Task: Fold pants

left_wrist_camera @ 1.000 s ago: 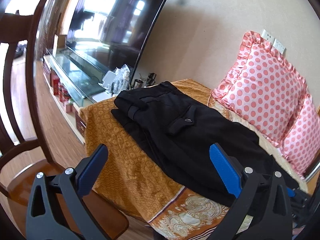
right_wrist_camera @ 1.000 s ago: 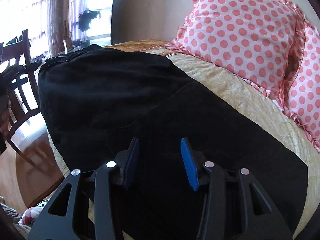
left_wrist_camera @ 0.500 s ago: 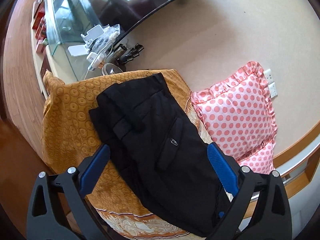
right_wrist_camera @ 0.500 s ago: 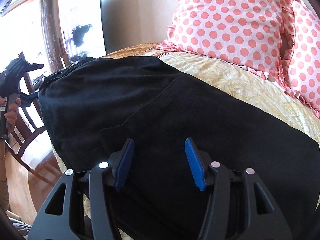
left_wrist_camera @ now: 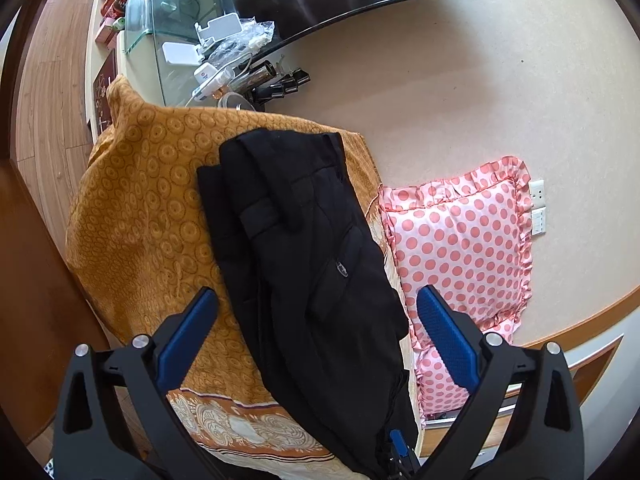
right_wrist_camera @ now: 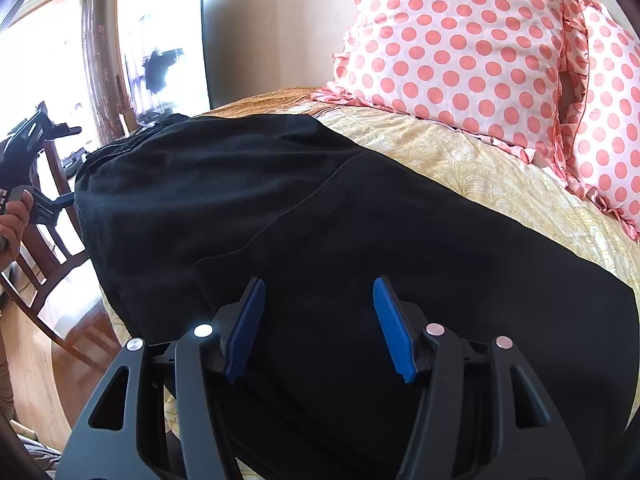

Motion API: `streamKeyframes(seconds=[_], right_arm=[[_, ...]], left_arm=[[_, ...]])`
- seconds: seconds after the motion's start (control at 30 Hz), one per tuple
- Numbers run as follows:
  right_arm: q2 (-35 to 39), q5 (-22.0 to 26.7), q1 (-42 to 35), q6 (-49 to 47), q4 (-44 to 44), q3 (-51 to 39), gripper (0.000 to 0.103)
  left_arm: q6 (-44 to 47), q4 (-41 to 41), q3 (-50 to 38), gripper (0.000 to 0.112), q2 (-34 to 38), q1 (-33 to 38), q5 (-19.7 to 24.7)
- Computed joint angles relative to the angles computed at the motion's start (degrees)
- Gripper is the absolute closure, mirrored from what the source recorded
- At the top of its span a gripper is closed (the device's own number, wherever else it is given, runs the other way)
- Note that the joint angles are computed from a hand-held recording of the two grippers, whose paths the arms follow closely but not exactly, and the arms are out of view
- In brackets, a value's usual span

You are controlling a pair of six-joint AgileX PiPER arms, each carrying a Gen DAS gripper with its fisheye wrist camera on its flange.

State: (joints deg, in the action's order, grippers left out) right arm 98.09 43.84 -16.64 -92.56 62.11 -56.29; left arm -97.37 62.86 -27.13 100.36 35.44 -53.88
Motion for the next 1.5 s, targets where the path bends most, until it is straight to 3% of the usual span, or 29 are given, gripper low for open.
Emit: streamKeyframes(seconds=[0.2,0.33,0.63,0.77,0.9,1.1,1.17,1.3,1.4,1.5], right_arm=[[0.00,-0.16,0.06,-0.20,0.23,0.12,0.044],[-0.04,-0.17,0.02,-0.35,0.39,0.22,0.043],[0.00,-0.01,-0.18,-1.26,1.18,0.39,0.043],[-0.11,0.15,-0.37,-2.02,1.84,0.74,0.043],[-0.28,0.15,-0.47,-2.77,2.44,1.08,0.043],[-0.55,-0.01,-0.50,-3.81,3.32,1.68,0.043],[-0.67,0.32,-0.78,-4.51,3.80,1.94,0.041],[-1.17,0.95,-1.58,-6.76,5.44,2.73,0.032],[-1.92,1.49,-2.79,-9.71,7.45,4.17,0.031],[-1.99,4.13,-5.32,-10.64,8.22,4.42,0.031]], left_arm=[[-1.24,0.95,0.52,0.013,-1.14,-0.40,-1.90],[-4.97,3.30,-2.25,0.013,-1.22,-2.13,1.42],[-2.53,-2.34,-1.38,0.014,3.84,-1.87,-6.26],[-2.93,-3.92,-3.34,0.015,3.70,-2.89,-4.42],[-3.70,-4.07,-5.56,0.031,3.43,-2.67,-0.60],[-10.19,-0.09,-10.56,0.035,6.41,-1.63,0.46],[-12.26,0.73,-11.30,0.042,6.25,-1.82,1.59],[-14.88,2.55,-12.26,0.088,6.80,-2.48,5.27],[-12.59,1.41,-11.35,0.096,8.03,-1.70,4.17],[-8.96,-0.95,-10.27,0.101,5.50,-3.54,7.55]])
